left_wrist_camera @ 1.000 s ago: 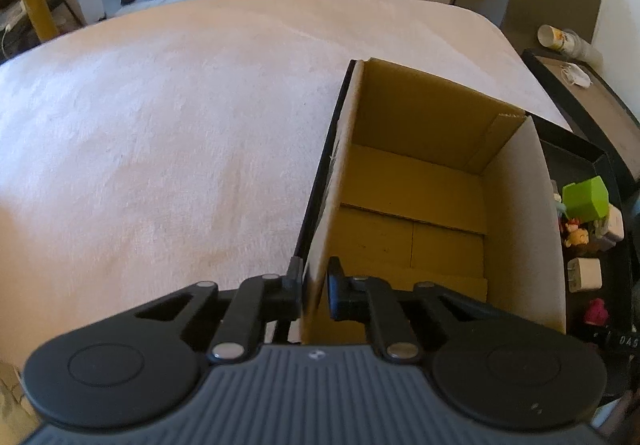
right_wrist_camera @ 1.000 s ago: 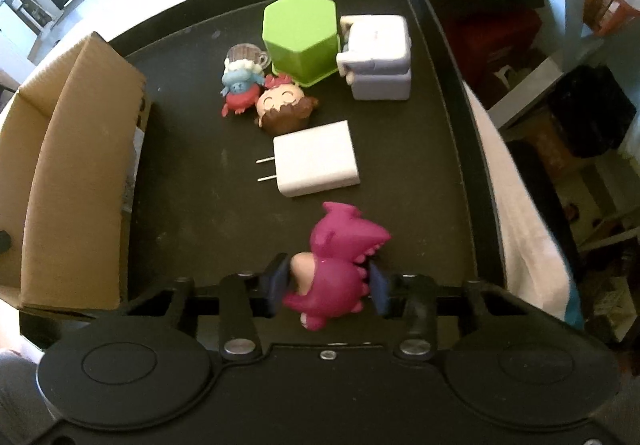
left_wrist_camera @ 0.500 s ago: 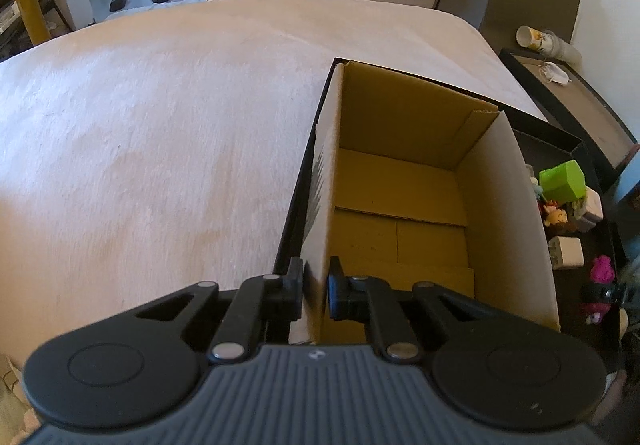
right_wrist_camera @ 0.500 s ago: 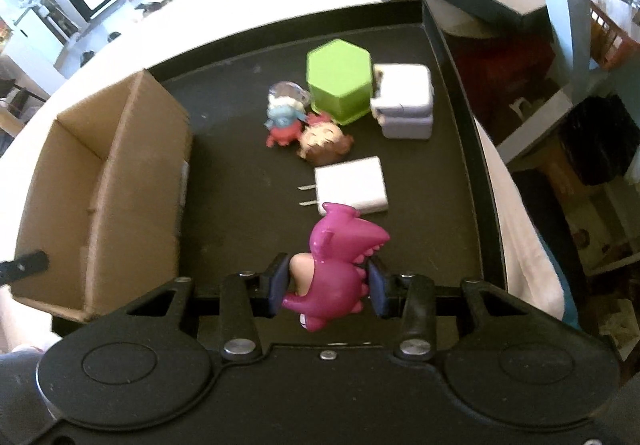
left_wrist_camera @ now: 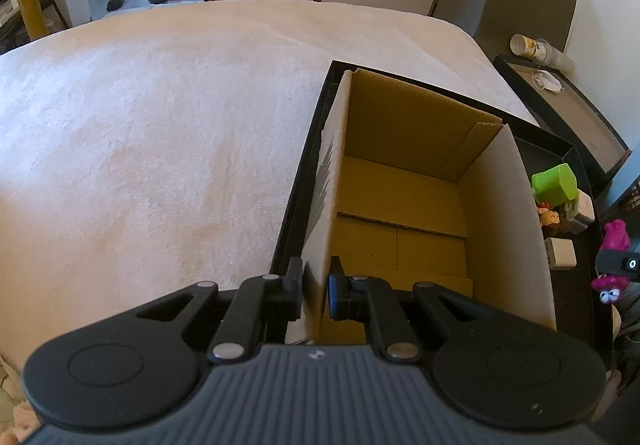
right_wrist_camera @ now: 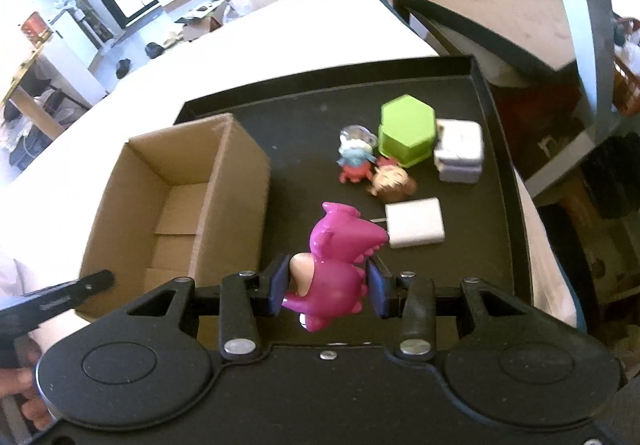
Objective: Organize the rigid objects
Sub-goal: 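Lift the pink dinosaur with the right gripper over the cardboard box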
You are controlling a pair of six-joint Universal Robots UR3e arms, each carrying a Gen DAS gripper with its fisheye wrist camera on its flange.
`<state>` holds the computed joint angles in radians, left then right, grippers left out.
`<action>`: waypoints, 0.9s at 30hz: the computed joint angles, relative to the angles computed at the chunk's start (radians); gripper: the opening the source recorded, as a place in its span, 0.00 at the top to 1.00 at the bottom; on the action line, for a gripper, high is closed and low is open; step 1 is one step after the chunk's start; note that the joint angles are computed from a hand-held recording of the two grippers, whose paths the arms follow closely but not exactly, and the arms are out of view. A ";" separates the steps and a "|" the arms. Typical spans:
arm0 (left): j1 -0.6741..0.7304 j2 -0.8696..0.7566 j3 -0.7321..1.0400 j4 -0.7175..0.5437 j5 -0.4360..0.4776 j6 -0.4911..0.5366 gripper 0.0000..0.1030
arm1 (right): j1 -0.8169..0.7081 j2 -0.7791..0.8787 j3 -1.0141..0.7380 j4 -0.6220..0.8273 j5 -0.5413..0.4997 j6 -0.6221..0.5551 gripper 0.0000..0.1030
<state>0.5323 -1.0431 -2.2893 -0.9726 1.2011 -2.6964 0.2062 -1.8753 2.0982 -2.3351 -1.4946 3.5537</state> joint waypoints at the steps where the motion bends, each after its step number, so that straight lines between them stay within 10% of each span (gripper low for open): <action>1: -0.002 -0.005 -0.001 0.005 -0.001 -0.002 0.89 | 0.010 0.007 -0.015 0.003 -0.004 0.003 0.60; 27: 0.036 0.022 -0.034 -0.005 -0.040 0.019 0.89 | 0.218 0.366 -0.414 0.002 -0.045 0.017 0.60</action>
<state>0.5687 -1.0215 -2.3230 -0.9780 1.1615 -2.6770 0.4242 -1.5091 1.6847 -2.3327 -1.5394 3.5709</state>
